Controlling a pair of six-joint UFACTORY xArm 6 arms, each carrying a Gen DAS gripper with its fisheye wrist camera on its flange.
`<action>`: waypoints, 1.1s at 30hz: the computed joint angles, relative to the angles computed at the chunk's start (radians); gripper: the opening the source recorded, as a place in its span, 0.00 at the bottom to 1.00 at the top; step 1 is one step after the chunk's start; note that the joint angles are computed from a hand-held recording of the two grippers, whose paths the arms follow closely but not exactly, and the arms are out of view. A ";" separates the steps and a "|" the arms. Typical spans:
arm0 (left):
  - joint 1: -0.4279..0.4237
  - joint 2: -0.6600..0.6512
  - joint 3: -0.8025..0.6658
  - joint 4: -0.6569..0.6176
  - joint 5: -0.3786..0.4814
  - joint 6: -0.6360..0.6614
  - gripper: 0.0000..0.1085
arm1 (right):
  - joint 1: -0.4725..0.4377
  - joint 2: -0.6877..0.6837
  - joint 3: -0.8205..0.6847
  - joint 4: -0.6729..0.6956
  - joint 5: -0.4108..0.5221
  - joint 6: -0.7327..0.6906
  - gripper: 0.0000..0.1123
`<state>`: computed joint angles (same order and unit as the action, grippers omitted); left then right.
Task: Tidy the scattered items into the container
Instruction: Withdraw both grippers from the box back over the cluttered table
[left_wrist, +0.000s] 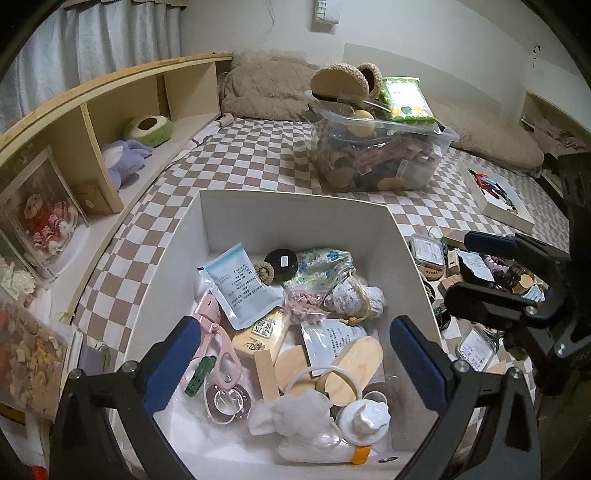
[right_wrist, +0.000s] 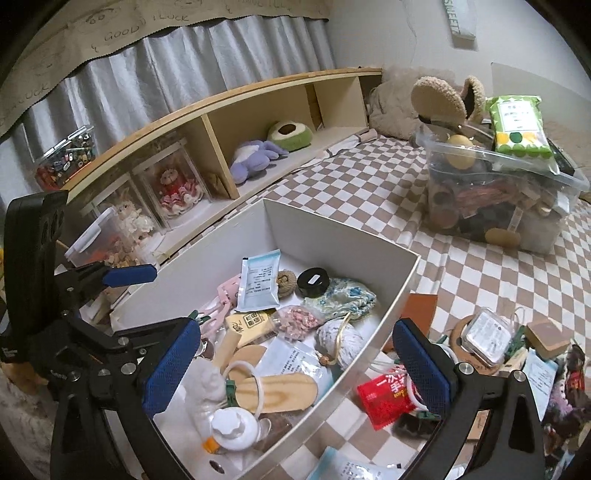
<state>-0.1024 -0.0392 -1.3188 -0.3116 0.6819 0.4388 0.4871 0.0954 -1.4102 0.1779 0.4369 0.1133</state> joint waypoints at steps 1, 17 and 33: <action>-0.001 -0.004 0.003 0.001 -0.002 -0.003 0.95 | -0.001 -0.007 0.007 -0.009 -0.002 0.006 0.92; -0.046 -0.062 0.055 -0.042 -0.043 -0.026 0.95 | -0.034 -0.132 0.146 -0.130 -0.033 0.107 0.92; -0.160 -0.081 0.101 -0.019 -0.136 -0.097 0.95 | -0.126 -0.330 0.346 -0.311 -0.039 0.225 0.92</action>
